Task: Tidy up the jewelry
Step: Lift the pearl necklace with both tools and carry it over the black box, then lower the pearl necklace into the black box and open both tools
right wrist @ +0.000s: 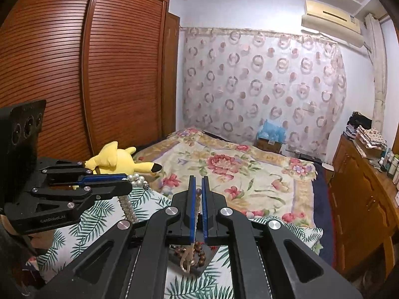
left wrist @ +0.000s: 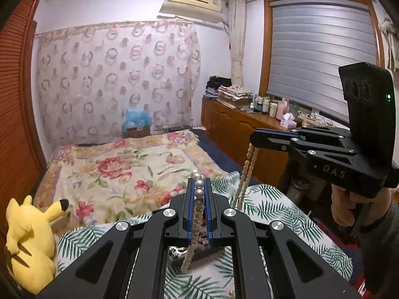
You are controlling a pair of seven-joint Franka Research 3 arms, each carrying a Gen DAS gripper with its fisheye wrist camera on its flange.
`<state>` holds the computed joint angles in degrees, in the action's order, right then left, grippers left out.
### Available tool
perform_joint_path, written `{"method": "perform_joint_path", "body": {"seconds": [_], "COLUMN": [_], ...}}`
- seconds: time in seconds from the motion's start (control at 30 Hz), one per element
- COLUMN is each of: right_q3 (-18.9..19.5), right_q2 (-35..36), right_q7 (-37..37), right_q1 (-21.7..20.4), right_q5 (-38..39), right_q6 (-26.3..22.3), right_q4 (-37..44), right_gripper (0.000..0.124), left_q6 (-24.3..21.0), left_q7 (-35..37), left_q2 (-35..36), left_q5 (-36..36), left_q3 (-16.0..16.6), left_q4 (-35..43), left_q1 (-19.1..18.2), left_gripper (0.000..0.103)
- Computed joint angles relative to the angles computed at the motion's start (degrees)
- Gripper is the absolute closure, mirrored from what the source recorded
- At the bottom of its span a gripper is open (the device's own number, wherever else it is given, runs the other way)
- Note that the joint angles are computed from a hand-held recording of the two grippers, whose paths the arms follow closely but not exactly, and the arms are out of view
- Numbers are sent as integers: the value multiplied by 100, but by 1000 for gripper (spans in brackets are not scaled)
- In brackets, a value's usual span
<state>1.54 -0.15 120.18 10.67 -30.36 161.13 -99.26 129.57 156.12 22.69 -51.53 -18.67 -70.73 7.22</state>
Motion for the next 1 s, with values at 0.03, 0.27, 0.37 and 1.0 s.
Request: {"method": "perform_joint_path", "body": {"seconds": [0.03,0.27,0.37,1.0], "right_q3": [-16,-173,-249,-557], "right_q2": [50,501,702,1622], "right_q7": [-81,-892,-1203,-1889], "right_q1": [-15,-18,4,255], "right_q5": [66,939,1292,2250], "right_q6": [26,64,30,-312], "right_q4": [58,515,696,1247], "right_gripper": [119,119,119,119], "left_q6": [-2,-86,-155,-218], "left_q7": [-69,-757,-952,-1457], "left_q2": [82,873,1133,1600], "left_q5": [62,792,1061,2123], "left_q3": [11,-79,-165,-237], "left_q4": [109,1117,1468,1309], "left_q1": [-42,-284,-322,-359], "left_gripper": [96,96,96,96]}}
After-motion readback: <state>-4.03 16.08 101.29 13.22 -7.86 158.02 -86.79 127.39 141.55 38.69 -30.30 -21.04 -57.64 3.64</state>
